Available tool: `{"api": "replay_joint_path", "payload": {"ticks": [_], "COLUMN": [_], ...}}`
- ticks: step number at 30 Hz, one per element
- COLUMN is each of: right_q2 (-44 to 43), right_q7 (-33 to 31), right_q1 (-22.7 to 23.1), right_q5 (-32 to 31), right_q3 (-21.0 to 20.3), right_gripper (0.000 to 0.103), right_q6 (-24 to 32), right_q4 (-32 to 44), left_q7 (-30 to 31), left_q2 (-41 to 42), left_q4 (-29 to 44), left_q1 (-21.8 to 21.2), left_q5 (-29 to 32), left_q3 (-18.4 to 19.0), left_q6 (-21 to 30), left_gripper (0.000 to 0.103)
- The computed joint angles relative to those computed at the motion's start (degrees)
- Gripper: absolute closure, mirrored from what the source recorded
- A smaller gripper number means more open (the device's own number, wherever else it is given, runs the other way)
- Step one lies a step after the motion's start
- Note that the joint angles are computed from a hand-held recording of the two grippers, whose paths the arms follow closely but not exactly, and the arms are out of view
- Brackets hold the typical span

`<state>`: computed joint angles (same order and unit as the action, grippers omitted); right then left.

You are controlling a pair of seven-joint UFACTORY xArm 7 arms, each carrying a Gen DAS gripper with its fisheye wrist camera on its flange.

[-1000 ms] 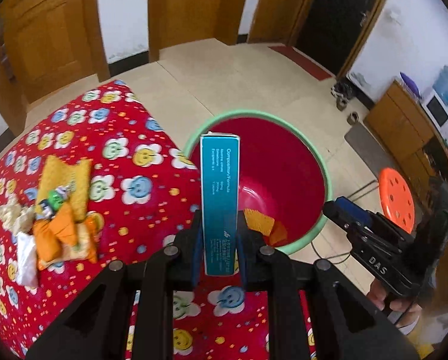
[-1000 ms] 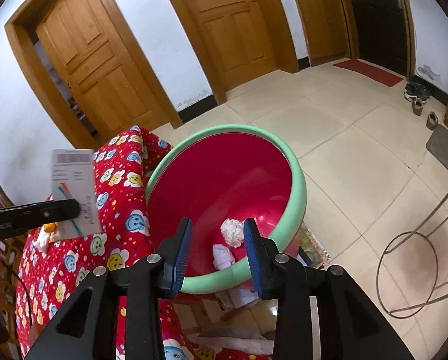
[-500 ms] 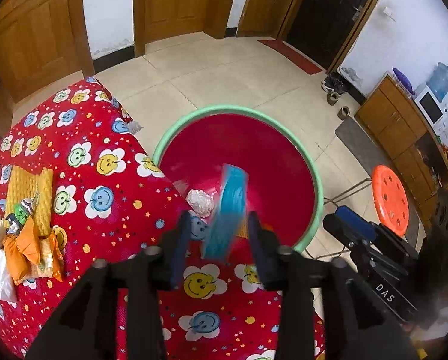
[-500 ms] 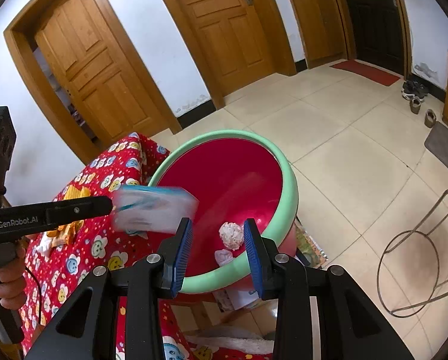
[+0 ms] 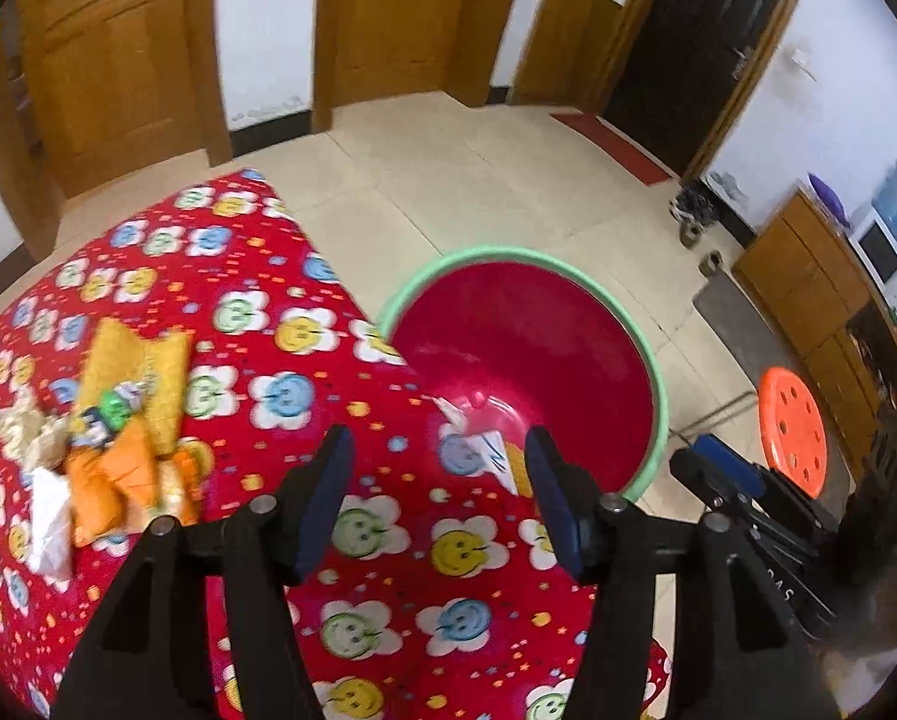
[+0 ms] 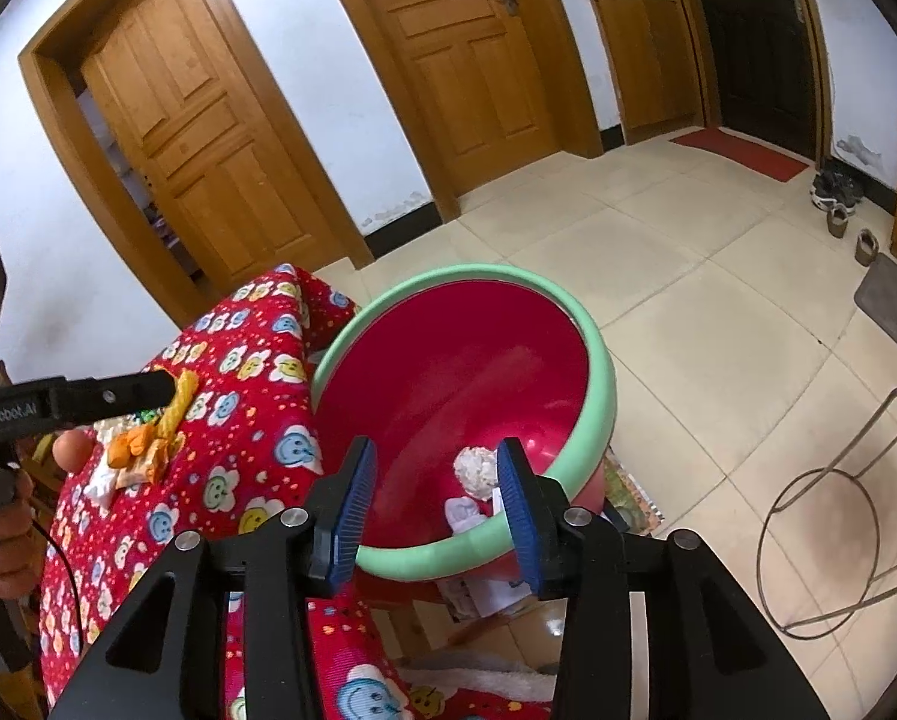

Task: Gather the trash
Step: 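Reach the left tool to the white plastic bag and close on it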

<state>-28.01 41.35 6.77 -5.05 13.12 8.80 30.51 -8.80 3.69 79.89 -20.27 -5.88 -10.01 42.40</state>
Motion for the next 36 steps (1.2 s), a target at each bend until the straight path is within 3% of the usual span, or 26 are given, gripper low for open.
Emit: {"api": "replay_joint_path", "payload": {"ticks": [6, 20, 36], "right_q2": [0.1, 2.9, 7.4], "right_q7": [0.3, 1.1, 2.6], "right_q1": [0.8, 3.0, 5.1], "right_q5": [-0.4, -1.9, -5.4], "right_q3": [1.0, 2.8, 4.5], "right_gripper": [0.055, 0.051, 0.050], "right_q6": [0.7, 1.3, 3.2], "right_q4": [1.3, 5.8, 11.0], "left_q7": [-1.2, -4.9, -8.5], "left_q2": [-5.1, -15.0, -15.6], "left_q4": [-3.8, -13.1, -21.1], "left_q1": [1.8, 8.6, 14.2], "left_q5": [0.0, 4.3, 9.7], "left_q3": [1.3, 4.1, 5.4], "left_q6": [-1.9, -2.5, -4.1], "left_gripper": [0.038, 0.038, 0.038]}}
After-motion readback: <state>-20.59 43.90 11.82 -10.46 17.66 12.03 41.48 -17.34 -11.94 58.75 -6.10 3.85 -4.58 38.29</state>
